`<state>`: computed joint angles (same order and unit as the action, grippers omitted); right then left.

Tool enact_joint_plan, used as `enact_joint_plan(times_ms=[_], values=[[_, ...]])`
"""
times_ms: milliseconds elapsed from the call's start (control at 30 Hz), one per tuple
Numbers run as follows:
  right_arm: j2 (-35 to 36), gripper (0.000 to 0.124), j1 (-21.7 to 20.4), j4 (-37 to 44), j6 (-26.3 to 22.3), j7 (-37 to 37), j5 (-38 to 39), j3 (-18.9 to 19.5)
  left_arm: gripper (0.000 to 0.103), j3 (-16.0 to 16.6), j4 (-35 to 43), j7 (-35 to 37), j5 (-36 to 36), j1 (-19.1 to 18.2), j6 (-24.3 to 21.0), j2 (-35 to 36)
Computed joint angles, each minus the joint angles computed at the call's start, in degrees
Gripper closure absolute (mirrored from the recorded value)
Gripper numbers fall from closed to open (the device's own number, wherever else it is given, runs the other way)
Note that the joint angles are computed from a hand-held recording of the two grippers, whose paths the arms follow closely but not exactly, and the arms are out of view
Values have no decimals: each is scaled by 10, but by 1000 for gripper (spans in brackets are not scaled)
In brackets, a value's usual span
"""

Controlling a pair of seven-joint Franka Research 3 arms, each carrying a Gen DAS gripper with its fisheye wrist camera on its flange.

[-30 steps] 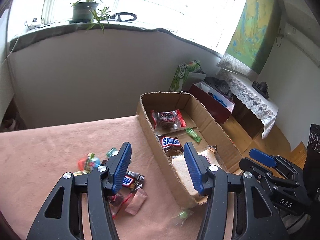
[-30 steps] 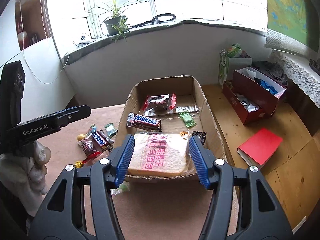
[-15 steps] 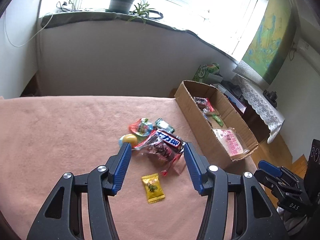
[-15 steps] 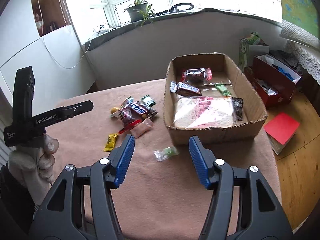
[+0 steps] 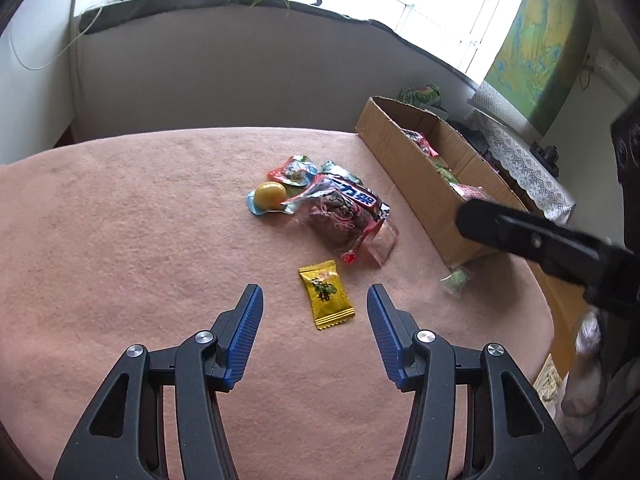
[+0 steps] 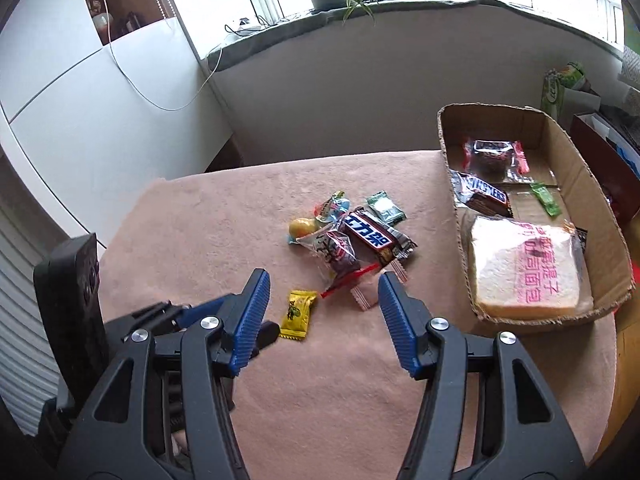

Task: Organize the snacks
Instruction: 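Move both open grippers back toward the yellow candy packet on the table, then grasp the yellow candy packet with the left gripper while the right grasps the clear bag of dark red candy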

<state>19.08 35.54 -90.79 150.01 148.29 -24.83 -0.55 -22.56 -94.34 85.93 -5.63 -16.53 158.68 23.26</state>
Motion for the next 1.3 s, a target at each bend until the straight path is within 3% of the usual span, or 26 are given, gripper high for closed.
enact_joint_plan(times_ms=[133, 233, 467, 733, 833, 1233, 1300], values=[[54, 73, -31, 72, -22, -71, 90, 24, 63, 0, 15, -5, 4, -9, -4, 15], [93, 78, -35, 128, -61, -105, 134, 22, 69, 4, 28, -18, 10, -13, -12, 25], [155, 84, -43, 204, -110, -149, 202, 17, 69, 5, 60, -39, 8, -14, -30, 52], [194, 84, -41, 258, -141, -168, 224, 7, 69, 18, 83, -49, 36, -31, -50, 67], [207, 84, -44, 272, -145, -171, 236, 9, 76, 38, 88, -68, 69, -48, -57, 67], [223, 84, -37, 295, -163, -186, 242, 5, 81, 22, 52, -45, 58, -18, -46, 45], [223, 89, -35, 293, -161, -182, 240, 4, 82, 24, 33, -50, 59, -19, -39, 32]])
